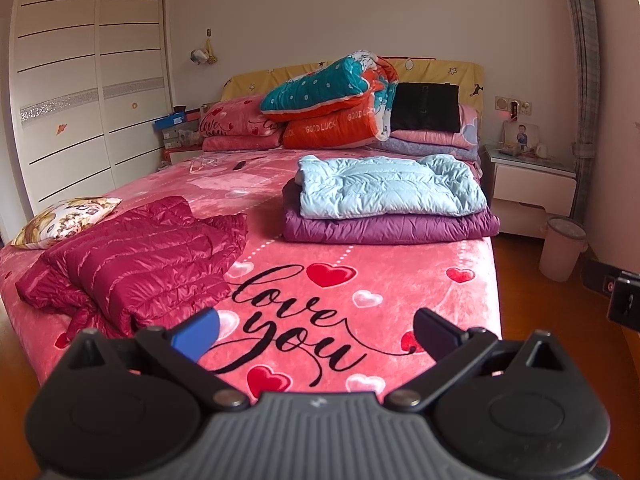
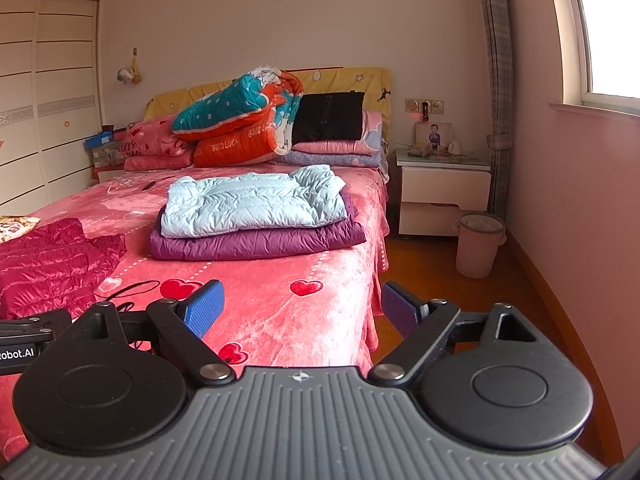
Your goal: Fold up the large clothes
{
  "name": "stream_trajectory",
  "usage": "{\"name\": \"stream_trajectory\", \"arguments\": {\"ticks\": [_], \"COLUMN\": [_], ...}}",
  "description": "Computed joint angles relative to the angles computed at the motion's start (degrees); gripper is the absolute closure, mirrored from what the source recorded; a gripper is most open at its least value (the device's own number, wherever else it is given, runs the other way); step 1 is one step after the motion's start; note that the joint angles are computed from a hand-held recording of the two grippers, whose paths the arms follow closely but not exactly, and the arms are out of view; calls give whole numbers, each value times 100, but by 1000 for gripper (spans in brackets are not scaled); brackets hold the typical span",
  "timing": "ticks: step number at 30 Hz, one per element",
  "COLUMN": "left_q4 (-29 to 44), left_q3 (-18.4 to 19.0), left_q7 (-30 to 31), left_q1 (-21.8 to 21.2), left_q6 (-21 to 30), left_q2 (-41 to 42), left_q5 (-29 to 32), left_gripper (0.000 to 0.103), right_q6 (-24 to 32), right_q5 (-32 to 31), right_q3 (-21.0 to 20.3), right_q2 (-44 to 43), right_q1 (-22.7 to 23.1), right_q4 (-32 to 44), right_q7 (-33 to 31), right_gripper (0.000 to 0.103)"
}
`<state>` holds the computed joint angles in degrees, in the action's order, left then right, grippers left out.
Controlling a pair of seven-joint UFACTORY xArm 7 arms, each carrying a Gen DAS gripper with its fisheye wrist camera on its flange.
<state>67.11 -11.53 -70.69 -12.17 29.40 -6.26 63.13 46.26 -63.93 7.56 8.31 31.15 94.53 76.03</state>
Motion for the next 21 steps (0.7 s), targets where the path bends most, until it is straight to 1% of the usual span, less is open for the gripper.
{"name": "stream_trajectory", "arguments": {"ticks": [7,14,18,21], "left_q4": [55,84,64,116], "left_q3": [44,156,247,294], "left_q7": [-6,24,59,91], "left_q1": [-31,-82,-86,-101], "left_q6": [28,-62,-250,-175], "left_q2": [136,303,394,518], "left_q5": [27,-13,-184,-216], "left_gripper": [1,1,1,1], "right_q6": [-66,-224,-404,-605], "right_q5": [11,64,116,146], "right_q3": [-55,-117,-174,-222], "right_q2": [104,198,254,325], "right_q1": [-3,-21,-48,-74], "right_q4": [15,7,-20,-33], "right_q7": [-12,-22,-1,-5], "right_gripper": [0,0,0,0]}}
